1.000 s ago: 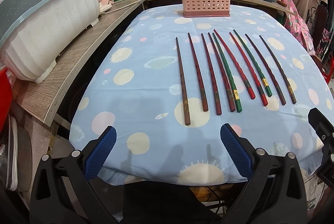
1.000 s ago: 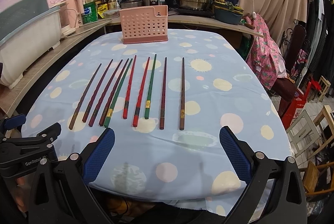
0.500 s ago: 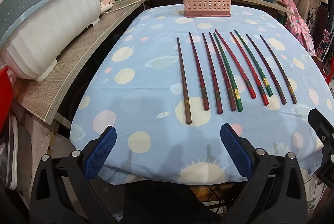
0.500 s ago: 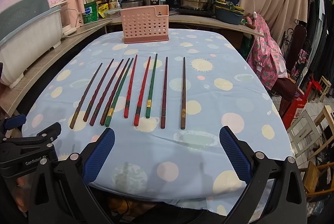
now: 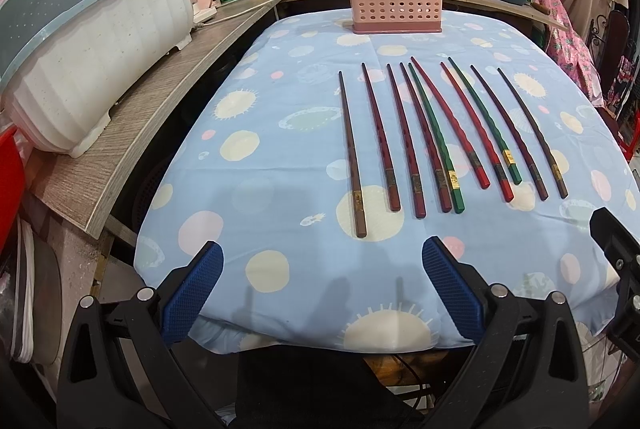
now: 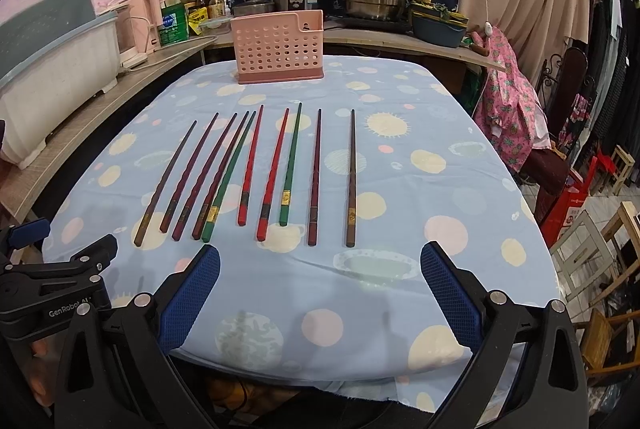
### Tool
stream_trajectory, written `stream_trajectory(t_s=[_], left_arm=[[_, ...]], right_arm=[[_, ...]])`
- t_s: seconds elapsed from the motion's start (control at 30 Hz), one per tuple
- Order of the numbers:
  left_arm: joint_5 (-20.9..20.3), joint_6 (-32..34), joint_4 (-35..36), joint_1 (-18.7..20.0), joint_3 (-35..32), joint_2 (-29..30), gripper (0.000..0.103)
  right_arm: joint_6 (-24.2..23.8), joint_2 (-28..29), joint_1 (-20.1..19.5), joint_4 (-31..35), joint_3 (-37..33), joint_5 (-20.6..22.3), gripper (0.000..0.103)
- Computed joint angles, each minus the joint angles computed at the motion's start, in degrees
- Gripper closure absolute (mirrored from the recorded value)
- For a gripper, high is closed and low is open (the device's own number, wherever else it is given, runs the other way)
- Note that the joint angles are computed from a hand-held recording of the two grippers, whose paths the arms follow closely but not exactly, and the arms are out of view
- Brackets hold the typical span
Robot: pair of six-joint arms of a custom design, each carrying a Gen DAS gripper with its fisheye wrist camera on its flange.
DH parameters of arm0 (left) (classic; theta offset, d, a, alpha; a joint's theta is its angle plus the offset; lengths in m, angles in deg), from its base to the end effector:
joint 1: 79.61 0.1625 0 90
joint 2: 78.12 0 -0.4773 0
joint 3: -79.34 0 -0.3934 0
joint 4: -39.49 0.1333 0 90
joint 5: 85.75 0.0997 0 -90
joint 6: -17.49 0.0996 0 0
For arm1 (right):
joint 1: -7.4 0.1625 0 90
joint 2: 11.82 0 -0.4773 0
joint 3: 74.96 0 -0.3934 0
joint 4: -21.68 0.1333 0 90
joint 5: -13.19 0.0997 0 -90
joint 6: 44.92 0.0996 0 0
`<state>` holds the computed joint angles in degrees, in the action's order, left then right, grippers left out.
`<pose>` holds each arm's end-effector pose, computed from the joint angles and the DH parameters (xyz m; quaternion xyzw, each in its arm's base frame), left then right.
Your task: Organize utensils
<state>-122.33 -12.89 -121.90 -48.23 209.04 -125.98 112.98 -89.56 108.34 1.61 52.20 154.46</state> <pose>-0.2845 -0.4234 0.0505 0.2567 0.8527 -0.2557 0.3763 0.1234 -0.3456 0.2127 0.0119 -0.8082 0.4167 0.4159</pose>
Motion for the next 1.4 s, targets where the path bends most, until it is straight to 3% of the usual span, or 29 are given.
stream_trajectory(t_s=[1.4], left_arm=[[0.11, -0.04, 0.01, -0.12, 0.29, -0.37, 0.009]], right_arm=[[-0.15, -0.42, -0.34, -0.14, 0.33, -0.45, 0.007]])
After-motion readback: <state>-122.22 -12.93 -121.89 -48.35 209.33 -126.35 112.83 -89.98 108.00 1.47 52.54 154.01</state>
